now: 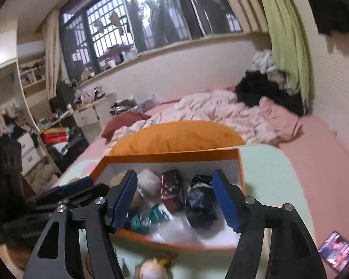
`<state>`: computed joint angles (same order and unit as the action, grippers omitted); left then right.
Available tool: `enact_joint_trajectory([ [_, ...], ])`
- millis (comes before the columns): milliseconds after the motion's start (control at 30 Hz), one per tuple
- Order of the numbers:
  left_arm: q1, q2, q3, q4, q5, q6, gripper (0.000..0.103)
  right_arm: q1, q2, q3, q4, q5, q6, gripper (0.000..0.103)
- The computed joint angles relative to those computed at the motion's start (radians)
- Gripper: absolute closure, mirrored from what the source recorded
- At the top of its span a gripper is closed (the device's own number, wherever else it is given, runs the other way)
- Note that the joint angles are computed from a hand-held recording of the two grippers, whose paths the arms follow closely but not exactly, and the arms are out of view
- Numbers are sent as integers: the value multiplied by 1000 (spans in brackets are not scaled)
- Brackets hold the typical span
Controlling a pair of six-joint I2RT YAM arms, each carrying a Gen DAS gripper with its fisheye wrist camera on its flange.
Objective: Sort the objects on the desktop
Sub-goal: 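Drop the card box and bubble-wrap bag into the orange box with both tools, then reach left tool to the round silver lid and grasp it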
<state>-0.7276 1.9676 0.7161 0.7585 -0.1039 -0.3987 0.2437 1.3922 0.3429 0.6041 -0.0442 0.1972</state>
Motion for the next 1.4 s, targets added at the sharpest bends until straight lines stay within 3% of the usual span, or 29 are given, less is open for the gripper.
enact_joint_trajectory([
  [167,-68,-74,-92,-35,-51,51,23,90,-104,-145,-23,67,2,27],
  [267,-115,-88,-142,-61,-107,84,23,155,-69,-204,1,149,10,24],
  [400,-162,-22,-165,-53,-205,79,23,192,63,-236,60,176,40,21],
  [500,-132,58,-97,-137,-150,14,22,230,183,-259,189,253,53,11],
  [533,-138,71,-93,-129,-192,3,20,267,221,-248,191,320,56,0],
  [600,-155,81,-54,-199,-235,3,16,296,298,-247,275,370,14,0],
  [633,-166,93,-29,-237,-256,16,6,281,309,-244,285,342,8,0],
  [700,-165,102,-15,-254,-263,5,0,266,363,-260,380,330,3,0],
  [800,-157,104,-18,-246,-265,-3,0,275,434,-275,479,348,3,0],
  [1400,-156,110,-12,-246,-262,3,0,292,391,-284,443,353,7,0],
])
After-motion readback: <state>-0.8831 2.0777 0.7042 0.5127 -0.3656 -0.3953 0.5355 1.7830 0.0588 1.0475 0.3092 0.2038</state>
